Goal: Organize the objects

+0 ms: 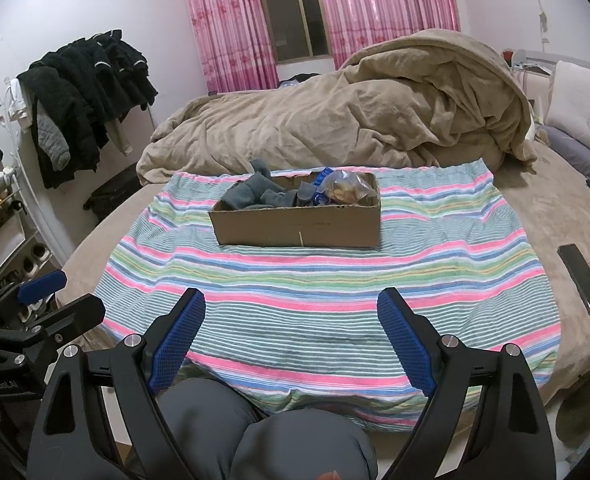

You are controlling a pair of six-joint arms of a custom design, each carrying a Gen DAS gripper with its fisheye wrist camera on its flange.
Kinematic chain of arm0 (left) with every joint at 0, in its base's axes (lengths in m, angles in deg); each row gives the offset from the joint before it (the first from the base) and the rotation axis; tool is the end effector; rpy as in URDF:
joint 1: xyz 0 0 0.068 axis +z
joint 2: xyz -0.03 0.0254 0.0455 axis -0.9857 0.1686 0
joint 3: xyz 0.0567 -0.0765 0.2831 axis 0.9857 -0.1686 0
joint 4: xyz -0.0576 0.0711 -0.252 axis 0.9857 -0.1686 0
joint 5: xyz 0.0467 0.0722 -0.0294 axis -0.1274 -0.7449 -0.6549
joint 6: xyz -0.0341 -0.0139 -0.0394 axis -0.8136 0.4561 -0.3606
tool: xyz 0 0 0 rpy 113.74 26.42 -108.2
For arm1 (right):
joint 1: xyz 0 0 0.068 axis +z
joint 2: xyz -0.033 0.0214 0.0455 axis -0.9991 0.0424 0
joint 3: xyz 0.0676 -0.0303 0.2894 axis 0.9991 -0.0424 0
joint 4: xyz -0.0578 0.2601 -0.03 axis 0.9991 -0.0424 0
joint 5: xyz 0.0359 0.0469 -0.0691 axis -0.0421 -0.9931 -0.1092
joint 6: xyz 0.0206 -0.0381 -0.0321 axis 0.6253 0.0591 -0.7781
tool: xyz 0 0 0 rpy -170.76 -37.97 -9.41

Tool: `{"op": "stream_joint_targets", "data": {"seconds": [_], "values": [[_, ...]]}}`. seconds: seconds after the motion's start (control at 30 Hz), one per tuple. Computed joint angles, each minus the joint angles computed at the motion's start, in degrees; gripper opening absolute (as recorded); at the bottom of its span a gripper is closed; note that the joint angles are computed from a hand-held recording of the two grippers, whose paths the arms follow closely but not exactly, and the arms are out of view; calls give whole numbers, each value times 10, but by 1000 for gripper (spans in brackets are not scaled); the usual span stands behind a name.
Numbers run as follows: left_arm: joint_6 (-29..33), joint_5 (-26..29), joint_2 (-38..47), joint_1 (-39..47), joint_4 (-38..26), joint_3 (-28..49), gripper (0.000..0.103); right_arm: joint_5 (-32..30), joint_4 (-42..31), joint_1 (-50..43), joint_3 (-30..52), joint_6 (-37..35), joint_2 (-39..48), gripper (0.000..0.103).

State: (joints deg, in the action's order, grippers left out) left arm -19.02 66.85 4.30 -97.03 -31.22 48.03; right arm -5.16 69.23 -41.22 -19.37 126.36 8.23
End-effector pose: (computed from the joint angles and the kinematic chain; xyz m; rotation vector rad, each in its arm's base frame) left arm 0.2683 -0.0842 0.1951 0.3190 2.1987 -0.2928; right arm 0.2389 0.2220 0.1885 0.1279 2.1663 0.1641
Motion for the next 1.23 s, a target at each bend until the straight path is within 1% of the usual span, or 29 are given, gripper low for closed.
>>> {"op": "stream_joint_targets", "data": {"seconds": [1.07,1.23], "values": [[6,-5,2,-6,11,-4,102,-3,4,-3,-3,-2,-1,90],[10,1,17,-1,14,3,102,-7,9,-6,-6,-2,2,90]]}}
